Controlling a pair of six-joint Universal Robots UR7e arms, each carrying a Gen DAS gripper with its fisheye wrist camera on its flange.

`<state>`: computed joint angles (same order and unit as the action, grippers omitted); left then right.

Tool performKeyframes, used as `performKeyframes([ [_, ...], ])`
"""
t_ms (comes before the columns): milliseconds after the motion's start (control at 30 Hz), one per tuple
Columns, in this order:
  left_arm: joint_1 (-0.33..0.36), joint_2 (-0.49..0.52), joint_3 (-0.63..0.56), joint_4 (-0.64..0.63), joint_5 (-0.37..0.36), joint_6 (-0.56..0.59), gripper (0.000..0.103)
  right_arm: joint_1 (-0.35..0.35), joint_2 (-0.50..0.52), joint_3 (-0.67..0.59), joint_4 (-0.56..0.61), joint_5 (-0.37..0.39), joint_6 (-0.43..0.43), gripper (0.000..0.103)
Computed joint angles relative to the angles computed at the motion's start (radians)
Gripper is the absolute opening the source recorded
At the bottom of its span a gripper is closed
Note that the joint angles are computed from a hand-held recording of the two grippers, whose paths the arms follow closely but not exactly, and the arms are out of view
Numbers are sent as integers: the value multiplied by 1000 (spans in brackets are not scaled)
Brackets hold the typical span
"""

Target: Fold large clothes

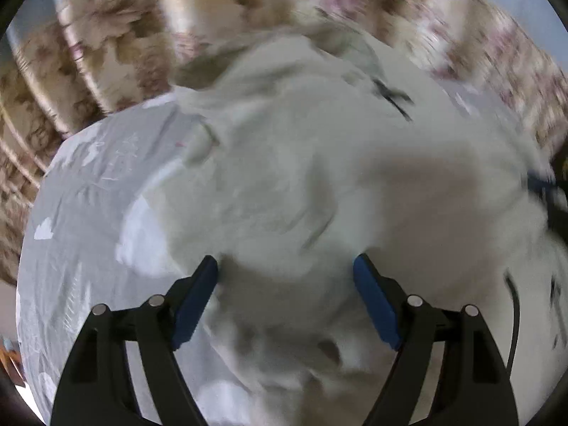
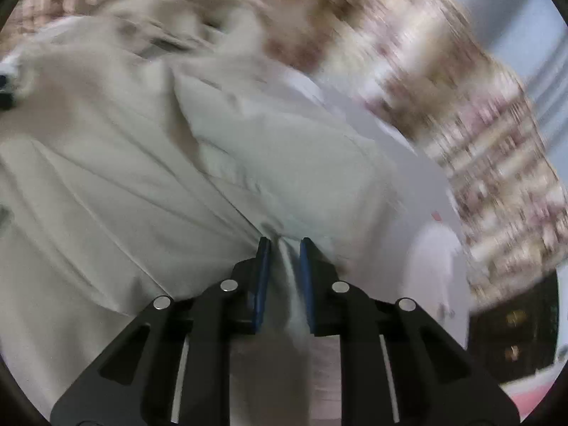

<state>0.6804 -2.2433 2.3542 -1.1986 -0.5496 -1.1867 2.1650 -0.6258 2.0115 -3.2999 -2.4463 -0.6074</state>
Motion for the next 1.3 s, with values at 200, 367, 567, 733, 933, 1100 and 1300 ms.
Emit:
performKeyframes([
  [200, -16, -58, 8, 52, -13, -20, 81, -55, -225, 50, 250, 333, 255, 15],
  [367, -76, -96, -78, 151, -28, -104, 80, 1, -230, 5, 231, 401, 234, 48],
  [567, 72, 41, -54, -168, 5, 136, 89, -25, -103, -114, 280, 326, 228, 50],
  [733, 143, 95, 5, -242, 42, 222, 91, -78, -101, -75, 306, 300, 250, 49],
  [933, 95, 21, -35, -150, 6, 158, 90, -70, -139, -88, 364, 351, 261, 50],
  [1100, 101, 2, -124, -71, 83, 100, 90, -15, -84, -205, 383, 315, 151, 60],
  [1300, 298, 99, -167, -400, 166, 378, 90, 4, 75, -455, 502, 314, 61, 60],
])
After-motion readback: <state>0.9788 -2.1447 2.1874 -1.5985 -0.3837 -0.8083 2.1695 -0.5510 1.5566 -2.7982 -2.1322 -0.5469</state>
